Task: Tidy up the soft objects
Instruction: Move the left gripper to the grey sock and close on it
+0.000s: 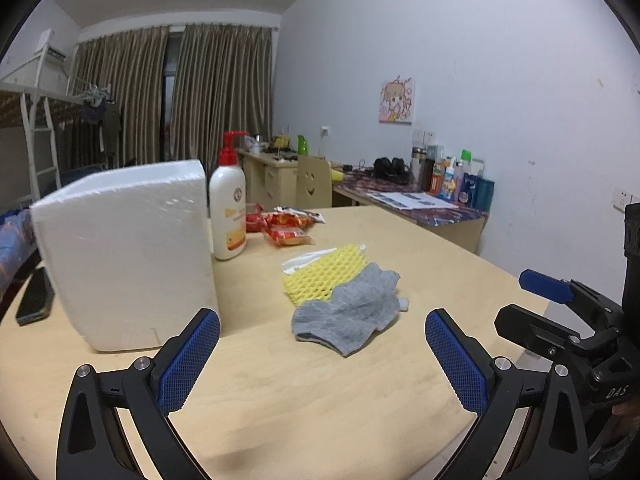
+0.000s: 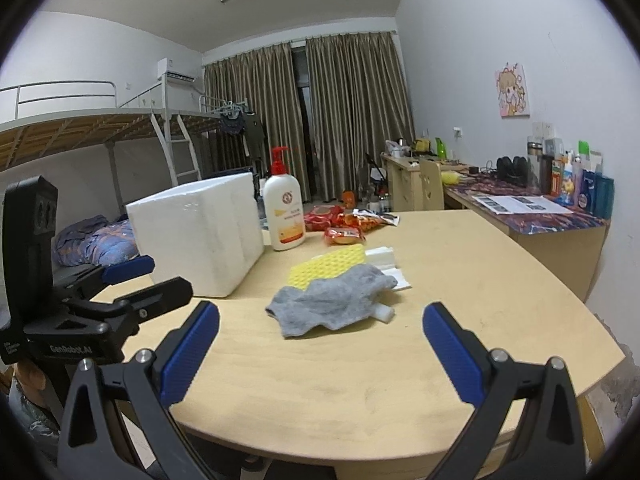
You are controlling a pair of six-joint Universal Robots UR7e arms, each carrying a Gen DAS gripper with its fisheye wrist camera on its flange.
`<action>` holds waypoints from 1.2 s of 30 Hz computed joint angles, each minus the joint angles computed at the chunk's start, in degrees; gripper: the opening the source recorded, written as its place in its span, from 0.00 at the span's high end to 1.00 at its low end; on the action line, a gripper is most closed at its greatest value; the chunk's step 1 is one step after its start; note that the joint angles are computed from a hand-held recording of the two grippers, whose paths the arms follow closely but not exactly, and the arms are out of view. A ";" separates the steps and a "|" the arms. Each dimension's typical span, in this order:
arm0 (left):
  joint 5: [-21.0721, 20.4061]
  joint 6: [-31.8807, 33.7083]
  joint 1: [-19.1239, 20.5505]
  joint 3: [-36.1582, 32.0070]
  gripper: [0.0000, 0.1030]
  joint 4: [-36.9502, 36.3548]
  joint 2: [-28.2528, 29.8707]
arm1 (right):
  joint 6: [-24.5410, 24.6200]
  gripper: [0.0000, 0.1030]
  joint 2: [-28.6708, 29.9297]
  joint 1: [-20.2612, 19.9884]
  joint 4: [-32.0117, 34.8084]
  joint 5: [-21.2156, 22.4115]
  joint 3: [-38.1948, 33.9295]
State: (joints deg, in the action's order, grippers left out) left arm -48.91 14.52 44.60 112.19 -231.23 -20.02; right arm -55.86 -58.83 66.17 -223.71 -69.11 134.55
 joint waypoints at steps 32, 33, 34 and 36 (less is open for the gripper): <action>-0.12 -14.46 7.02 -20.60 0.29 43.85 3.08 | 1.29 0.00 0.25 0.09 22.98 -1.53 -14.93; 0.18 -14.62 7.00 -20.59 0.31 44.44 3.05 | 1.05 0.00 0.18 0.09 23.26 -1.48 -14.95; 0.49 -14.69 6.95 -20.62 0.33 44.77 3.09 | 0.79 0.00 0.11 0.04 23.26 -1.37 -14.86; 1.92 -14.80 6.64 -20.87 0.40 45.19 3.39 | 0.56 0.00 -0.07 -0.12 23.53 -0.99 -14.80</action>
State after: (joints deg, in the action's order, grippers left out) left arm -46.99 -0.27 51.24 91.32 -186.04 -16.63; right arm -55.30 -58.90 66.06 -200.19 -70.10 119.75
